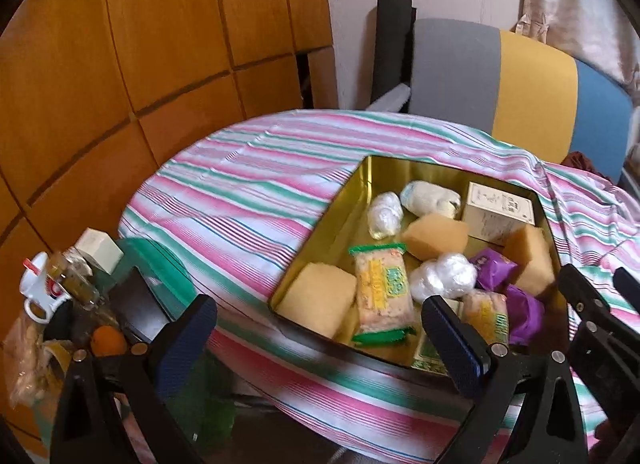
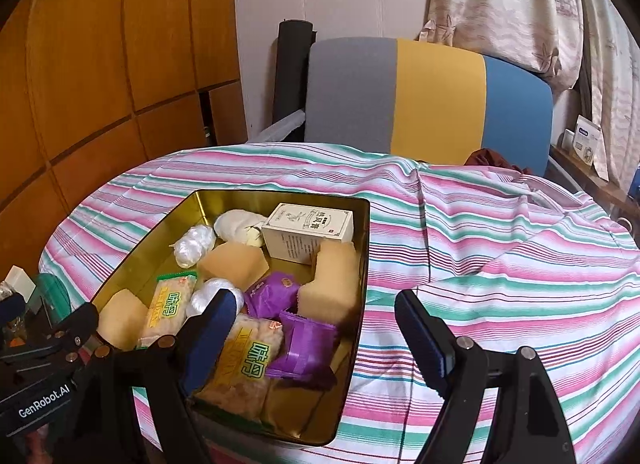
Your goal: Organize objects
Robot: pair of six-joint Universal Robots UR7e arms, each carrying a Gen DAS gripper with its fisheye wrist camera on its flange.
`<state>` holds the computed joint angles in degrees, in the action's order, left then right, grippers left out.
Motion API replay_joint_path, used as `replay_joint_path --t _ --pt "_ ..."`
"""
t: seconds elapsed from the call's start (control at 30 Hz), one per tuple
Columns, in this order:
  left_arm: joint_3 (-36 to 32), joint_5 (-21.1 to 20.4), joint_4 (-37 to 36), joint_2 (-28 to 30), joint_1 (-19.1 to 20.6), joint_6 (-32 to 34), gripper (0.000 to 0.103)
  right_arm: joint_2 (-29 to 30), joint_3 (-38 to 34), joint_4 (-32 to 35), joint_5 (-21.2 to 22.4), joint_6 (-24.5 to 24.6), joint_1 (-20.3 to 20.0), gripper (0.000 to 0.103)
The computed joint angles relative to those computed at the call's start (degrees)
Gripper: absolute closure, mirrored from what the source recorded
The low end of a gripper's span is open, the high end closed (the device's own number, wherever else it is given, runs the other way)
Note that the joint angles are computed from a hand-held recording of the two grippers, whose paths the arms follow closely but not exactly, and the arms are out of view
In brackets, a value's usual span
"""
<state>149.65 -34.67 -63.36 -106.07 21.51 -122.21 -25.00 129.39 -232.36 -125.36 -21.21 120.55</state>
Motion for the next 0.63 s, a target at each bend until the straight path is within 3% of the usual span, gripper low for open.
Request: replay_joint_path --t 0.27,0.63 --pt "0.57 -0.12 -3.33 -1.34 0.78 3.03 0.000 0.23 -0.10 -0.31 -0.63 0.50 -0.06 0.020" --pt "0.76 -0.55 -2.88 -1.91 0.53 1.80 0.000 0.21 0.27 -0.10 -0.16 1.33 -0.71 0.020"
